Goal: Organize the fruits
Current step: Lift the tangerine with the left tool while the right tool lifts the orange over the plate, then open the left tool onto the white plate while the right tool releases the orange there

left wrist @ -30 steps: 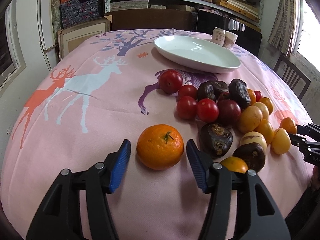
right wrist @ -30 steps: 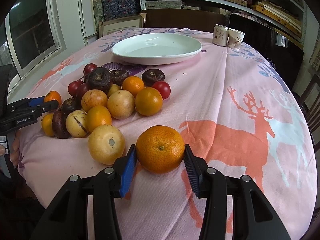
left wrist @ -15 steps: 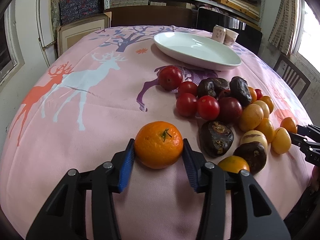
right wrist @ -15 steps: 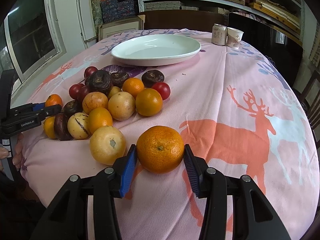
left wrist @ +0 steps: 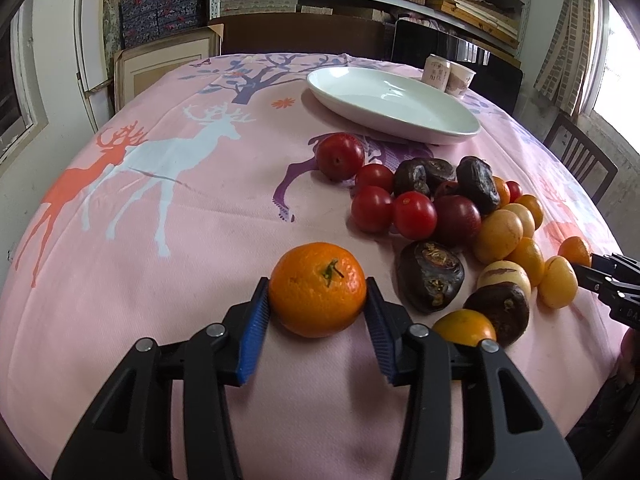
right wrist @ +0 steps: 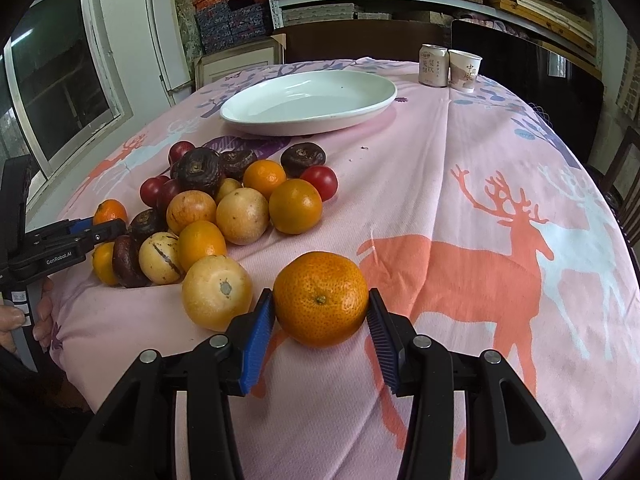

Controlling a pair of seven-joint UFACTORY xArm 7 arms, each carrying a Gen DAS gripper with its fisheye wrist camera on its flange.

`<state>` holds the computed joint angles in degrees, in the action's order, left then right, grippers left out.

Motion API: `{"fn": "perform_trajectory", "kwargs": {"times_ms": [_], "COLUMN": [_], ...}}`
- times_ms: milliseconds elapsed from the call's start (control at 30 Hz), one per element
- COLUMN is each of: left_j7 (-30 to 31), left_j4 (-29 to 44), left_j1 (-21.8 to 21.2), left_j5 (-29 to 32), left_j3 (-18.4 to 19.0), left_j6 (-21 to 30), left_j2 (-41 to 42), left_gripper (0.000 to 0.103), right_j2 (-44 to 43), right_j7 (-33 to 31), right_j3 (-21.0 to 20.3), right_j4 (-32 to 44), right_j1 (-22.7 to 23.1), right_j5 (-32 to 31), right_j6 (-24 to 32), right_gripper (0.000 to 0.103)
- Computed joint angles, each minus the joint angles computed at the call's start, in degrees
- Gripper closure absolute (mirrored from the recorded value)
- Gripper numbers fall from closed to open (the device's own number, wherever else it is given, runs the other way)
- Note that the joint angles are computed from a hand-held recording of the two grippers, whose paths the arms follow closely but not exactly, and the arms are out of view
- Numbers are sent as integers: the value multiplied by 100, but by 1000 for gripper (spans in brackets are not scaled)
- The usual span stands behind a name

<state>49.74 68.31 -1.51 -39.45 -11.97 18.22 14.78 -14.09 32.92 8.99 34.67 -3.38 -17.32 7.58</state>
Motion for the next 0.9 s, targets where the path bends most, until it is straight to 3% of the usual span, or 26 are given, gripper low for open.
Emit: {"fn": "perform_trajectory", "kwargs": {"times_ms": [233,367,500,667,800,900], "left_j7": [517,725,880,374,-356,-1026], "left_j4": [-46,18,241,1154,2300,3395], "left_j1": [149,144,5,-269,-485,-713], "left_j5": [-625,-919,-1018,-488,222,844], "left_j3": [-150,-96,-12,74,4,13], "left_j6": [-43,195,240,480,826,1166], "left_j2": [-72,-171,-253,156,913,1696], "left_gripper": [58,58,58,58,58,58], "right_j2": [-248,-427,-440,53,930,1680], "right_j7": [-63,-272,-368,-411,-577,50], "right_j3": [-85,-203,-80,136,3,-230], "right_j4": [-226,-293,-131,534,1513,2360], "right_j1": [-35,-40,-343,-707,-516,-333], "right_j5": [250,551,750,1039,1098,259], "right_j6": [-425,-707,-1020,-1285,-1060,-739], "right_gripper": [56,56,56,56,56,56]}}
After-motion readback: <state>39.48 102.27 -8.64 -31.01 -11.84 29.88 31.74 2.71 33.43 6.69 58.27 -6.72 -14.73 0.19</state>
